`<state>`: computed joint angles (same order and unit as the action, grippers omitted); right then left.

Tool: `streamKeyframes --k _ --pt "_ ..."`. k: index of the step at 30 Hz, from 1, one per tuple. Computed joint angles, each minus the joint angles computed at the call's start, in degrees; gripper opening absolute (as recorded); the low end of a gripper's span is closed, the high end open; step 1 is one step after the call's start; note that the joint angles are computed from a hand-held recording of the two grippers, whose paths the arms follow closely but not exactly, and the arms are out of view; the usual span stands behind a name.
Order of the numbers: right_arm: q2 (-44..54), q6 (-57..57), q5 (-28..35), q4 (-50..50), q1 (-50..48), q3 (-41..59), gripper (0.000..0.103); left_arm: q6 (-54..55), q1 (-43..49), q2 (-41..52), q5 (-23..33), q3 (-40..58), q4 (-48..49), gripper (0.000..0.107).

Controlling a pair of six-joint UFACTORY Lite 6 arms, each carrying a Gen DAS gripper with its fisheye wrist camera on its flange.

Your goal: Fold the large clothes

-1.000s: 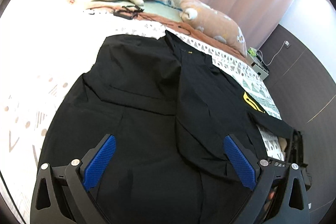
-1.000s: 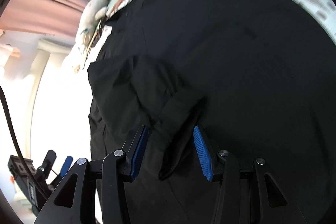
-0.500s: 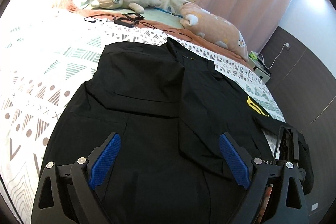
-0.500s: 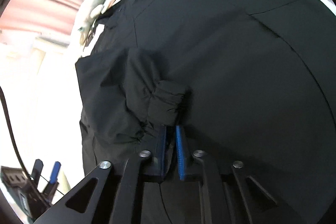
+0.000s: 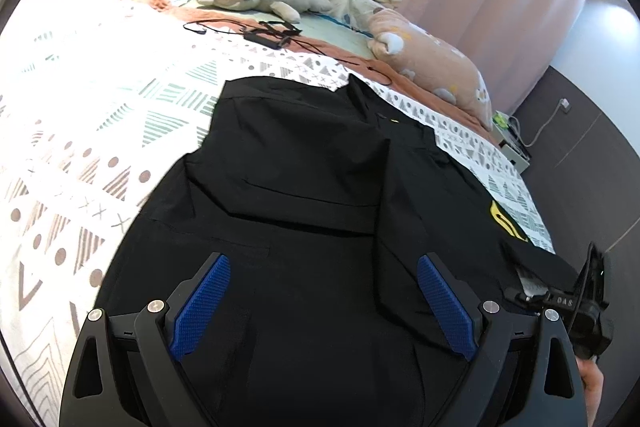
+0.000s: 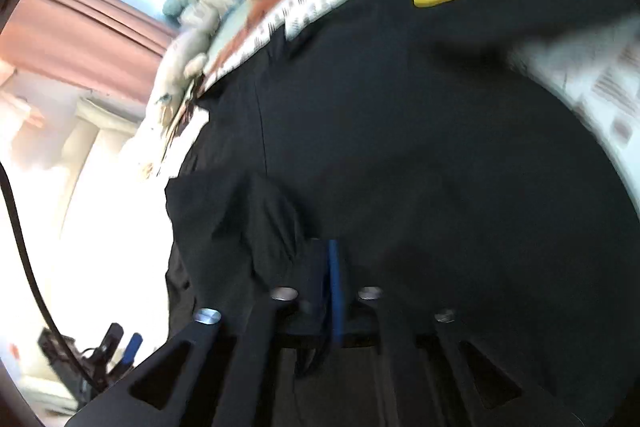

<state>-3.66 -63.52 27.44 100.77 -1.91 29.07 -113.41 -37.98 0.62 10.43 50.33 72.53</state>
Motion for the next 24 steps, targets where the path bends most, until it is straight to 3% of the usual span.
streamKeyframes --k 2,6,9,14,16,17,18,20,24 --pt "1.4 -1.7 0.3 2.4 1.2 0.2 0.071 -2.9 -0.8 -0.6 1.8 -0.4 2.6 0.095" --pt "7.9 -4.2 3.5 5.7 4.1 3.2 0.071 -11.4 -1.8 -2.6 4.5 -1.8 9.7 0.095" --pt "13.1 -7.3 7.5 10.6 5.7 4.6 0.072 -13.6 -0.5 -3.3 2.6 -2.0 12.1 0.095" --pt "17.6 -9.3 8.8 14.8 8.3 7.6 0.072 -10.4 0.8 -3.4 2.9 -1.3 8.3 0.095" --pt "17.9 -9.6 5.9 15.8 10.0 8.8 0.061 -10.7 0.9 -3.8 3.6 -1.5 8.1 0.095" --pt "18.0 -7.8 2.5 14.0 10.9 9.9 0.035 -10.8 1.0 -3.8 4.1 -1.5 7.9 0.095" --pt "18.5 -6.9 1.2 12.7 10.9 10.7 0.016 -10.1 1.2 -3.8 4.3 -1.5 6.9 0.095" --pt "16.6 -7.0 2.0 11.4 8.8 9.8 0.013 -8.8 1.8 -3.9 4.1 -1.6 5.2 0.095" --pt "1.2 -5.8 -5.3 7.7 7.0 4.3 0.010 -8.8 1.9 -4.1 4.6 -1.7 4.3 0.095"
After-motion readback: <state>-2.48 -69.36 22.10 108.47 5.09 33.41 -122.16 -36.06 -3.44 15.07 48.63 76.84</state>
